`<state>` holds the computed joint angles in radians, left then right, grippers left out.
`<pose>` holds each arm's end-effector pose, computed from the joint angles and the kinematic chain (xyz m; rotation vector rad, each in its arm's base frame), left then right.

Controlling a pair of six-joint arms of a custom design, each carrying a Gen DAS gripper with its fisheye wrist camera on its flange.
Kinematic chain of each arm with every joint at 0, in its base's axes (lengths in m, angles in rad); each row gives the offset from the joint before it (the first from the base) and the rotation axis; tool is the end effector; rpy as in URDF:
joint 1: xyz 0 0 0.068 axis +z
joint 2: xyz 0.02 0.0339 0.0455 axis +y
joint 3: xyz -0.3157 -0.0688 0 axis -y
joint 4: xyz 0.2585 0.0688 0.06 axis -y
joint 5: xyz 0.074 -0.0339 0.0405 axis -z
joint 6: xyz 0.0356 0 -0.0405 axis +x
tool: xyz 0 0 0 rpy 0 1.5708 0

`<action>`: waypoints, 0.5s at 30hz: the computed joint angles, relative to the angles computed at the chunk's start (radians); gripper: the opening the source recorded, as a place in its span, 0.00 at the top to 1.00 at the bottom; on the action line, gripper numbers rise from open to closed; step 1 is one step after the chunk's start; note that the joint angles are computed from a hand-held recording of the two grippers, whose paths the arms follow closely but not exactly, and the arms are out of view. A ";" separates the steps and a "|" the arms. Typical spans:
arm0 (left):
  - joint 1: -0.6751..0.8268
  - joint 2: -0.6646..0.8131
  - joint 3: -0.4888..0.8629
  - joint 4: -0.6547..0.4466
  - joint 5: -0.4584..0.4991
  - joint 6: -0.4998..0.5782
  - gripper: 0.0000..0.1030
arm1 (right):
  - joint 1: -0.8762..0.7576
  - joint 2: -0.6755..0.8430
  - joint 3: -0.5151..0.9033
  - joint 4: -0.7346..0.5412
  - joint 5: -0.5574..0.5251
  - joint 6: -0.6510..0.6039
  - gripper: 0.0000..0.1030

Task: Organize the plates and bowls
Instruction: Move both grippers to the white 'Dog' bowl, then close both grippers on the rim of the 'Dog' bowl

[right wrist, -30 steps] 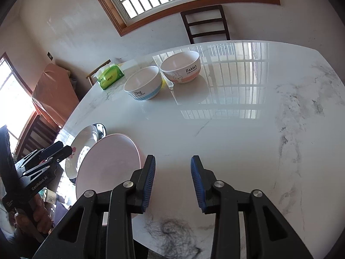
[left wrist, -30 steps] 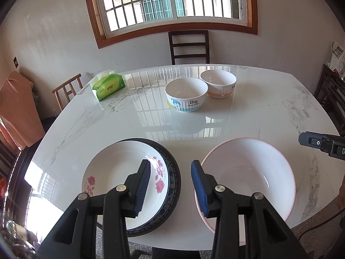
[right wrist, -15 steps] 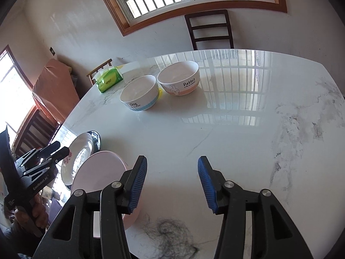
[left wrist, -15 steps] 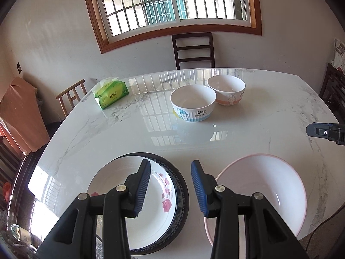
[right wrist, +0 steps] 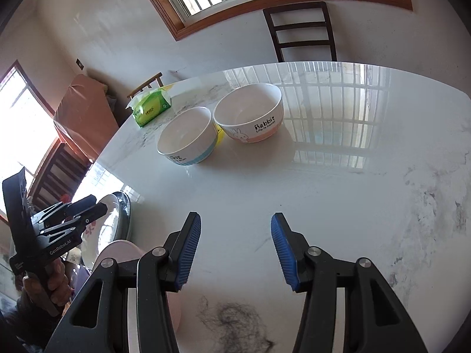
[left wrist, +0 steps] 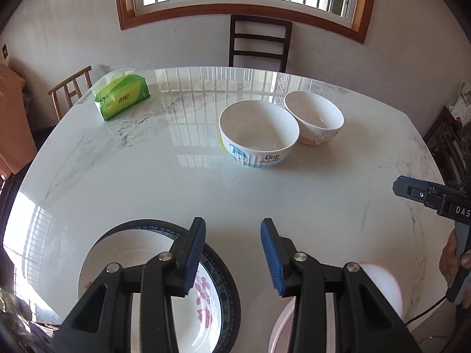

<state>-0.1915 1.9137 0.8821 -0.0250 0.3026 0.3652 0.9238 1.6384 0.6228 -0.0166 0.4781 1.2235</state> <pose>0.3548 -0.0796 0.1258 0.8101 2.4577 -0.3338 0.1835 0.2157 0.1498 0.5302 2.4047 0.3105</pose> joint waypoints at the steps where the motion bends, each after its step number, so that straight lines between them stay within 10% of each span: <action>1: -0.005 0.020 0.040 -0.031 0.007 -0.012 0.61 | -0.022 0.009 0.004 0.018 -0.022 -0.025 0.53; 15: -0.025 0.415 0.712 -0.509 0.124 -0.162 0.61 | -0.303 0.187 0.150 0.222 -0.359 -0.196 0.54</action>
<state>-0.2166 2.3287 1.5942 -0.5340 0.4266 0.2029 0.6209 1.8251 0.7726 0.2054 0.1190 1.0277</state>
